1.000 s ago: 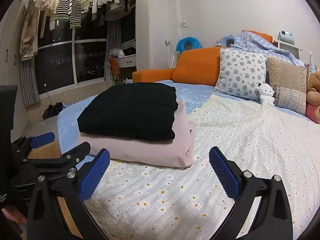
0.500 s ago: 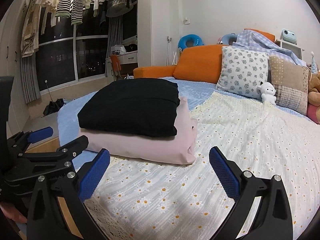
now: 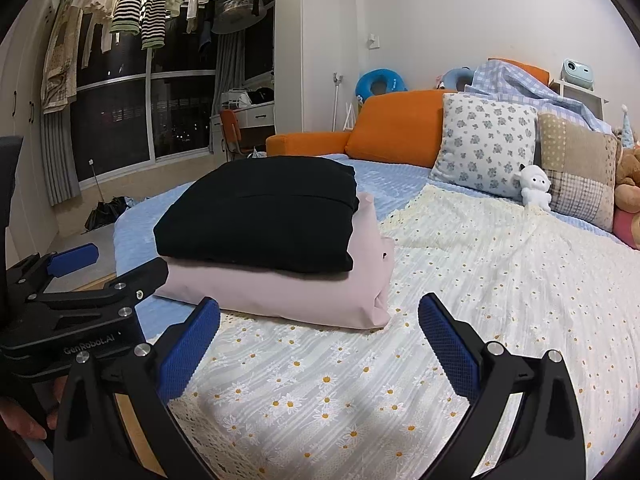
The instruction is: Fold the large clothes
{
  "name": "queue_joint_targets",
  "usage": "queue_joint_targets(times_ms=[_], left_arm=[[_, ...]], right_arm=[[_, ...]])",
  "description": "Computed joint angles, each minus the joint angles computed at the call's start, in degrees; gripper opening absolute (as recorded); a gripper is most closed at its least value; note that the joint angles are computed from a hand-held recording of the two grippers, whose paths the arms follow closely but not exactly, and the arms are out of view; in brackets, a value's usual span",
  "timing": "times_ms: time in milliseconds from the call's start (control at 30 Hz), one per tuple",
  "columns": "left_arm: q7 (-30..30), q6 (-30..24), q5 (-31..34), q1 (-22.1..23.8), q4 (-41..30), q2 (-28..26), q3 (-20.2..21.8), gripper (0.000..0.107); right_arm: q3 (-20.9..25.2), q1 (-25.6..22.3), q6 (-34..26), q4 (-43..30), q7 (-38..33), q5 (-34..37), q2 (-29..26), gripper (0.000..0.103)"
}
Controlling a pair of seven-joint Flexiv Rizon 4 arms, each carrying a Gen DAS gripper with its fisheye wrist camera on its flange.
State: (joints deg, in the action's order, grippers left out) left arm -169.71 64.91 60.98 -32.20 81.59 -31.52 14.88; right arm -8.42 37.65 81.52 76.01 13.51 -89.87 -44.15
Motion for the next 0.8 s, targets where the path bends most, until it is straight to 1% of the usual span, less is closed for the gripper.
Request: queue_joint_targets(times_ms=[200, 400, 600, 733, 800], left_arm=[[0.6, 0.6, -0.4, 0.5, 1.0, 0.5, -0.3, 0.100], [2.1, 0.0, -0.1, 0.5, 1.5, 0.8, -0.4, 0.100], [1.6, 1.2, -0.6, 1.1, 2.7, 1.2, -0.7, 0.100], [3.4, 1.4, -1.4, 1.4, 2.7, 1.1, -1.1, 0.100], [3.2, 1.1, -1.1, 0.8, 2.4, 1.0, -0.7, 0.100]], right_arm=[[0.2, -0.2, -0.3, 0.6, 0.4, 0.2, 0.3, 0.098], [0.1, -0.2, -0.5, 0.9, 0.5, 0.4, 0.6, 0.098], [0.2, 0.1, -1.2, 0.8, -0.1, 1.1, 0.5, 0.098], [0.0, 0.2, -1.0, 0.8, -0.2, 1.4, 0.5, 0.098], [-0.1, 0.2, -0.8, 0.8, -0.2, 1.2, 0.5, 0.098]])
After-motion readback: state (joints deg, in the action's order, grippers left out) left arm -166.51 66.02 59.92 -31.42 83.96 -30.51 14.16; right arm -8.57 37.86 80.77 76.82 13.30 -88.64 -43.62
